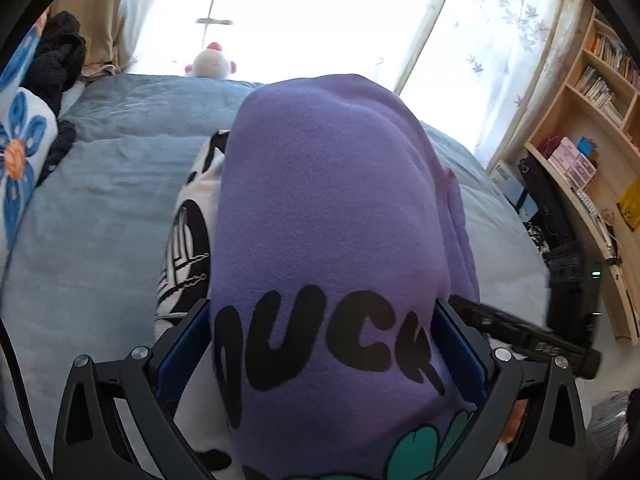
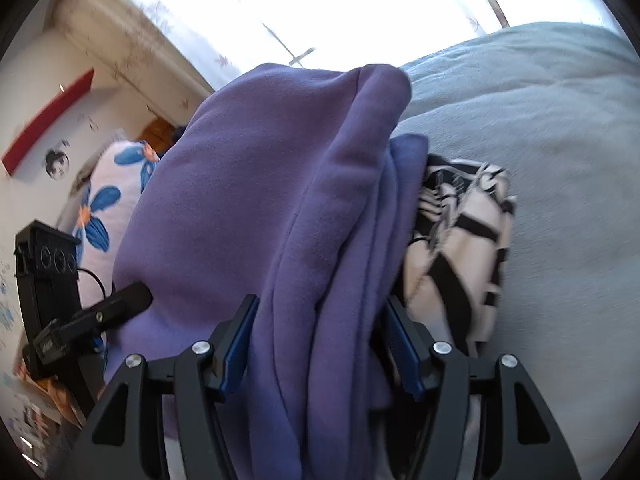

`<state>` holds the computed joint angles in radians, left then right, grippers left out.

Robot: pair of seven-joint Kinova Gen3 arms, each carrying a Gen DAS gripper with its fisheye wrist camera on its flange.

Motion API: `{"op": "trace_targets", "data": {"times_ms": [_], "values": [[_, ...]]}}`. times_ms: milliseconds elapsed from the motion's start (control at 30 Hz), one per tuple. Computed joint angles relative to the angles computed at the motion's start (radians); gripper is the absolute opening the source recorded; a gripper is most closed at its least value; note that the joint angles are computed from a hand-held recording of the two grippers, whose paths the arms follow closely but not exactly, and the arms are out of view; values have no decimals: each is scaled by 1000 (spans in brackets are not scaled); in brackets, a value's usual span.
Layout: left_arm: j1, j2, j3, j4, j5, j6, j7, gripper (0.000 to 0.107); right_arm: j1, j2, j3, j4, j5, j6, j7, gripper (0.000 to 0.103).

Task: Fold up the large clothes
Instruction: 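Lift the folded hoodie with both grippers and carry it onto the clothes stack, then lower the hoodie onto the stack and open both grippers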

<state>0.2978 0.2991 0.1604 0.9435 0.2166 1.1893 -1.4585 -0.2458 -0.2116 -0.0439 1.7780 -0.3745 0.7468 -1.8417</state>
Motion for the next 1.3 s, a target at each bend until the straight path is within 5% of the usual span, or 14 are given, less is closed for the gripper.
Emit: {"op": "trace_targets", "data": {"times_ms": [167,267,333,367,400,533,767,867,1300], "values": [[217,-64,-140,-3,-200,-22,70,98,39,-116,-82,-15,179,33,-98,62],[347,-114,-198,50,-322,-61,108,67,109,-133,-217,-60,301,79,-166,57],[386,-116,-166,41,-404,-32,138,41,89,-123,-252,-80,357,105,-217,41],[415,-111,-159,34,-444,-9,153,39,60,-113,-247,-85,367,116,-227,27],[456,-106,-170,32,-485,9,171,39,43,-106,-243,-85,370,123,-229,17],[606,-82,-235,45,-648,41,212,39,11,-43,-277,-115,434,213,-292,15],[486,-36,-4,-63,-750,195,329,46,-39,-69,-209,-141,400,285,-307,13],[501,-47,-15,-99,-725,248,381,71,-44,-110,-208,-174,393,350,-302,13],[719,-124,72,-211,-875,517,541,86,25,-298,-235,-426,302,756,-287,15]]}}
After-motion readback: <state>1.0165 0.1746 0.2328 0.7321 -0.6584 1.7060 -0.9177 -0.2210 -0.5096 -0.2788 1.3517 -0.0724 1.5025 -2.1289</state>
